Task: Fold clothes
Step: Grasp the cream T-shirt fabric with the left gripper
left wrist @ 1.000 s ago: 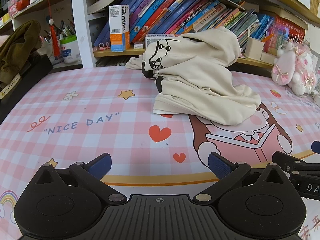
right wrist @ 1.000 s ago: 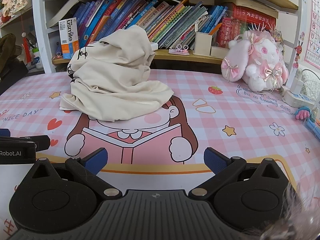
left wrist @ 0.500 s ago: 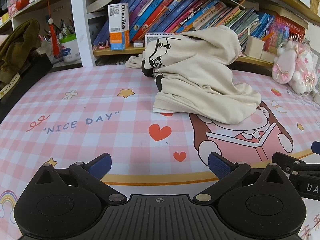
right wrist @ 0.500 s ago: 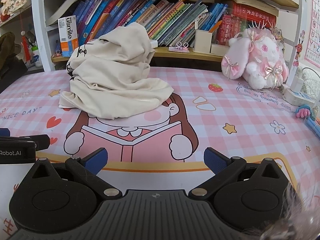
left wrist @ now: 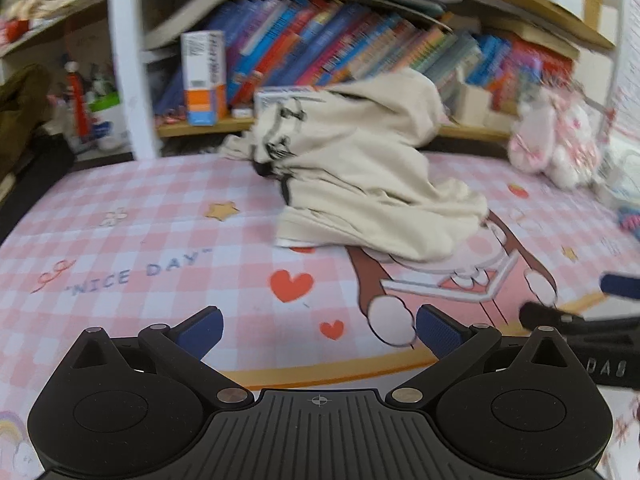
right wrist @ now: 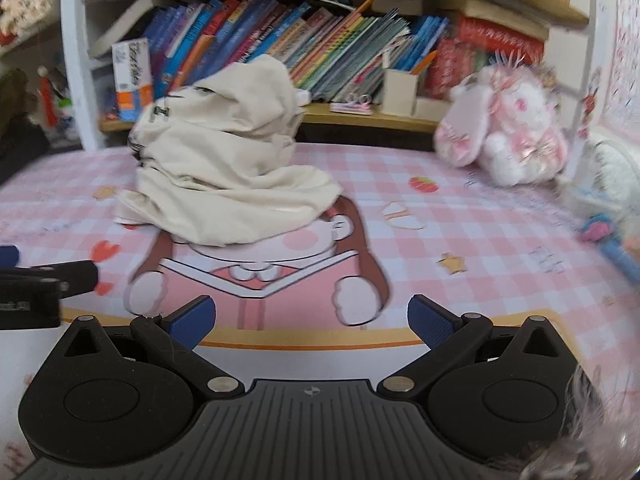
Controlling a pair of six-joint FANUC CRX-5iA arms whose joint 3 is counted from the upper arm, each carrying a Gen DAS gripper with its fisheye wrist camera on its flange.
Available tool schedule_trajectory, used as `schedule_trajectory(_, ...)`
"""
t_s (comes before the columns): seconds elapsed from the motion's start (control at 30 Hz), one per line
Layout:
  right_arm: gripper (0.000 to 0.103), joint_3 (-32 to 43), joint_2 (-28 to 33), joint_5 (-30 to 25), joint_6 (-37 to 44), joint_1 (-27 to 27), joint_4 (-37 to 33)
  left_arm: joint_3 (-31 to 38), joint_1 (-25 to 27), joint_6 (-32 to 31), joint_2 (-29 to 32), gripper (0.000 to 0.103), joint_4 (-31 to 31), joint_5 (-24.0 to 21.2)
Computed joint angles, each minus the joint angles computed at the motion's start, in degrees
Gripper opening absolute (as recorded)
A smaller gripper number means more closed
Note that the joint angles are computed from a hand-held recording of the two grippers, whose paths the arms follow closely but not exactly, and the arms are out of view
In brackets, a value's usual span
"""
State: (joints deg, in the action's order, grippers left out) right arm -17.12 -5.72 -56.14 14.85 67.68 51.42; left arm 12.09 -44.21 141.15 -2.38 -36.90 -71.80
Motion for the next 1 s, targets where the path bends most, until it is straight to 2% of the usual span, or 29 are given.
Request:
schedule_trajectory(0.2, 0.101, -0.07, -0.99, 3.24, 0.28, -1.28, -1.49, 0.29, 2.35, -7.87, 1.20, 0.103, 0.83, 2.95)
schedule_trajectory(0.43, 0.101, 3.16, -0.32, 4.22, 1.93, -1.96, -6.00, 1.22, 2.66, -23.49, 4.42, 0.102, -3.19, 8.13)
schedule_trajectory(0.57, 0.101, 3.77, -0.93, 3.39, 0.40, -1.79, -7.82, 2.11, 3.57, -32.43, 6.51, 0.095, -2.37, 10.65)
schedule_trajectory(0.7, 0.101, 3.70, -1.68, 2.55, 0.05, -1.69, -8.49, 3.69, 4.12, -36.97, 8.88, 0.085, -2.88, 12.62)
schedule_trajectory(0.77, 0.101, 3.44, -2.38, 3.13, -0.09, -2.06, -9.20, 5.04, 5.15, -38.39, 10.08, 0.076, -1.28, 12.89)
schedule_trajectory(0.8, 0.101, 3.15, -2.98, 4.07, -0.42, -2.50, -10.00, 5.65, 5.67, -38.84, 10.59, 0.064, -0.30, 12.85)
schedule_trajectory(0.83, 0.101, 2.87, -3.56, 5.00, -0.73, -2.94, -10.82, 6.28, 5.85, -38.16, 11.00, 0.045, -0.04, 12.26)
schedule_trajectory(0.9, 0.101, 2.38, -4.71, 6.94, -1.28, -3.89, -12.66, 7.46, 5.58, -34.68, 11.50, 0.030, -0.98, 10.39)
schedule_trajectory(0.97, 0.101, 1.92, -5.87, 9.80, -1.12, -5.32, -15.68, 7.55, 5.18, -28.87, 10.15, 0.024, -0.81, 8.94)
schedule_trajectory(1.0, 0.101, 1.88, -6.38, 11.23, -0.57, -6.09, -17.62, 7.25, 4.96, -26.34, 8.96, 0.012, 0.11, 8.62)
